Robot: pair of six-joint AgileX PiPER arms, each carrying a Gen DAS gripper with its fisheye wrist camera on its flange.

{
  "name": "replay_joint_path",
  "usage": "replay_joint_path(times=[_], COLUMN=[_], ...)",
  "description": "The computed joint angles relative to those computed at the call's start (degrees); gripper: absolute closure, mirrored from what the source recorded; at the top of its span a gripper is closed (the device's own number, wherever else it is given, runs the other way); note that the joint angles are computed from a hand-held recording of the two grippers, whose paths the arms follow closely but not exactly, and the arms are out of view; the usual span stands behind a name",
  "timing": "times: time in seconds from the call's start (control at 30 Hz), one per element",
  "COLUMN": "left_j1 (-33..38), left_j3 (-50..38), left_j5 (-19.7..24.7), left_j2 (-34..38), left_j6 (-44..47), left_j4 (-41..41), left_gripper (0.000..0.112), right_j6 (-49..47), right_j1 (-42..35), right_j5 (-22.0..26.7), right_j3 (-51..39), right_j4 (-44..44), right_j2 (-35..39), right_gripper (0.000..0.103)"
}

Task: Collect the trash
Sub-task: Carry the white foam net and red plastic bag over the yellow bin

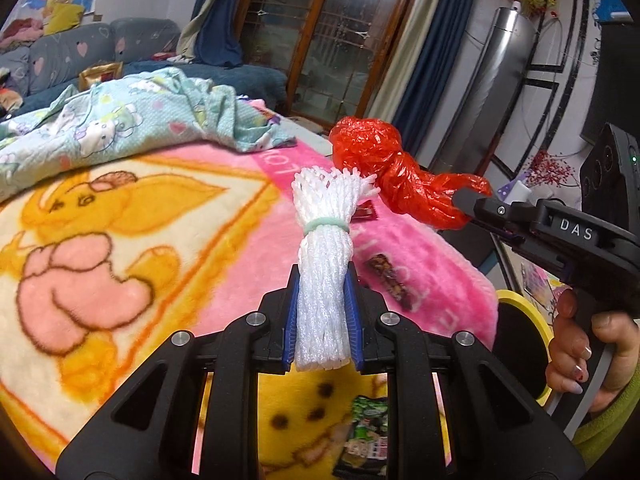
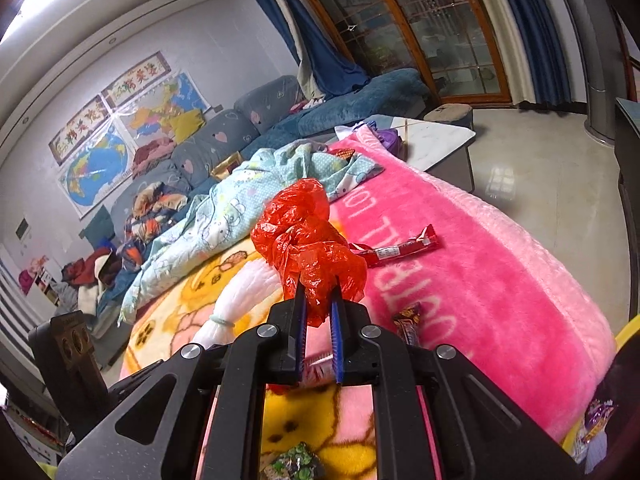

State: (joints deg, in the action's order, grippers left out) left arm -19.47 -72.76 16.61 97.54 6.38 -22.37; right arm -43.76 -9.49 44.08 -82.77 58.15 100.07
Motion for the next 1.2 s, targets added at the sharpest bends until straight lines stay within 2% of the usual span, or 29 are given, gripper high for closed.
replay_joint_path(times=[0.3, 0.73, 1.2], left_j1=[-3.4, -9.0, -13.6], left_j3=[0.5, 0.5, -1.8], left_j5=[-0.3, 0.0, -0.2], left_j2=[-1.3, -1.8, -0.6], left_j6=[6.7, 10.3, 8.9], left_j4=[-5.2, -6.8, -4.2], left_gripper=[0.098, 0.098, 0.098], right_j6=[-1.8, -3.5, -5.9], right_j1=[-6.0, -14.6, -24.8], right_j5=[0.7, 1.3, 4.9], right_j3=[4.7, 8.7, 10.5], right_j4=[2.0, 4.2, 4.0], right_j2=[-4.1, -7.9, -9.3], right_gripper=[0.093, 0.093, 0.093])
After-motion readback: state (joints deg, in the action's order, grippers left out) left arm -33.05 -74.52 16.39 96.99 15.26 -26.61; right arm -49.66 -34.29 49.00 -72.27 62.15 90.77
